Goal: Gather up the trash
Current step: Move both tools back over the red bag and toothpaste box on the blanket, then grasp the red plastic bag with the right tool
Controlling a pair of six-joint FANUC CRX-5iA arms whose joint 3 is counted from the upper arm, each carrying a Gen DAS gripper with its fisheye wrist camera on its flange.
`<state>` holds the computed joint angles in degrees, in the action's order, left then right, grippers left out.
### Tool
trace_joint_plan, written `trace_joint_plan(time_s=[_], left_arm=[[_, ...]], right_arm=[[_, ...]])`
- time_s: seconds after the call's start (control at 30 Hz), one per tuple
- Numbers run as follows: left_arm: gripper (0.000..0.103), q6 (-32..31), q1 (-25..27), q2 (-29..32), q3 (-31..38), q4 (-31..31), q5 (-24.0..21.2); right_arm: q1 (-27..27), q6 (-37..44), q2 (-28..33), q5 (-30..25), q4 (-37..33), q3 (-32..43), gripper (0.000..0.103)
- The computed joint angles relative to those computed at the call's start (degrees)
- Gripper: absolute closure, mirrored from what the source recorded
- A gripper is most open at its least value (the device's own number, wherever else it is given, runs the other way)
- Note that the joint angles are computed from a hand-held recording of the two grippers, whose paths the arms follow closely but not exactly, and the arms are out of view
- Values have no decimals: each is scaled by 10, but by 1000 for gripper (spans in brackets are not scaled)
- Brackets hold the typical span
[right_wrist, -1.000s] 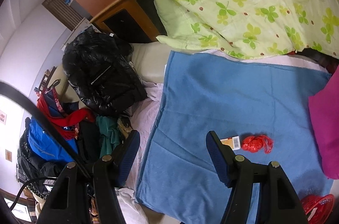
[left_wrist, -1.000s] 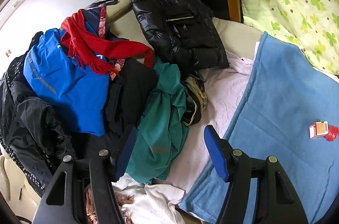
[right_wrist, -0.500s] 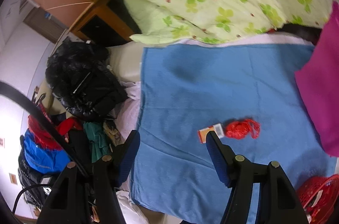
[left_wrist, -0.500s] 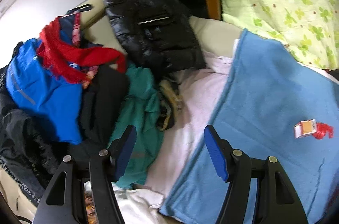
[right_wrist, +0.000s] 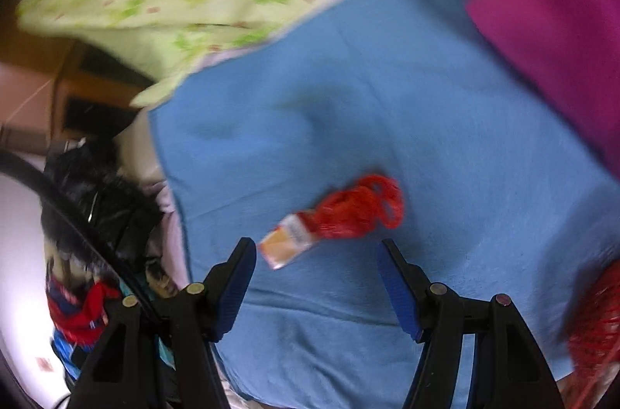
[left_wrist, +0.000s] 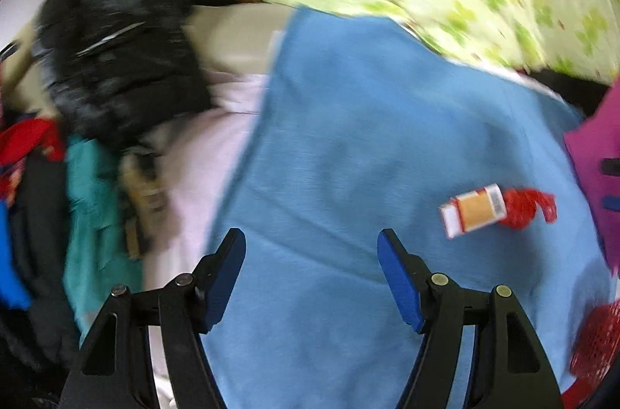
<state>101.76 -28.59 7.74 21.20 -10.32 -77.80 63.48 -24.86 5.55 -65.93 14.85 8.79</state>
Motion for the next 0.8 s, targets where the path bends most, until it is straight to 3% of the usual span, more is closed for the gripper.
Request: trace_joint_plan(time_s=[0.17,0.27,0.43,0.53,0.63,0.8], left_arm=[[32,-75,-7,57,10,62,41],[32,-125,-9,84,18,102,59],[27,-219,-4,128,28,188,80],[27,-239,-10,152,43,194,77],[27,-247,-12,161,37,205,87],[27,-284,-25,169,27,228,108]], right_arm=[[-22,-145,-27,178,-4,-148,35],[-33,-185,-5,232,6,-168,35],[-54,-150,50,197,-65,-112,35],[-59,-119,61,201,-79,-104,52],[-55,-94,57,196,-63,-110,61],[-28,-101,11,151,-2,-151,62]])
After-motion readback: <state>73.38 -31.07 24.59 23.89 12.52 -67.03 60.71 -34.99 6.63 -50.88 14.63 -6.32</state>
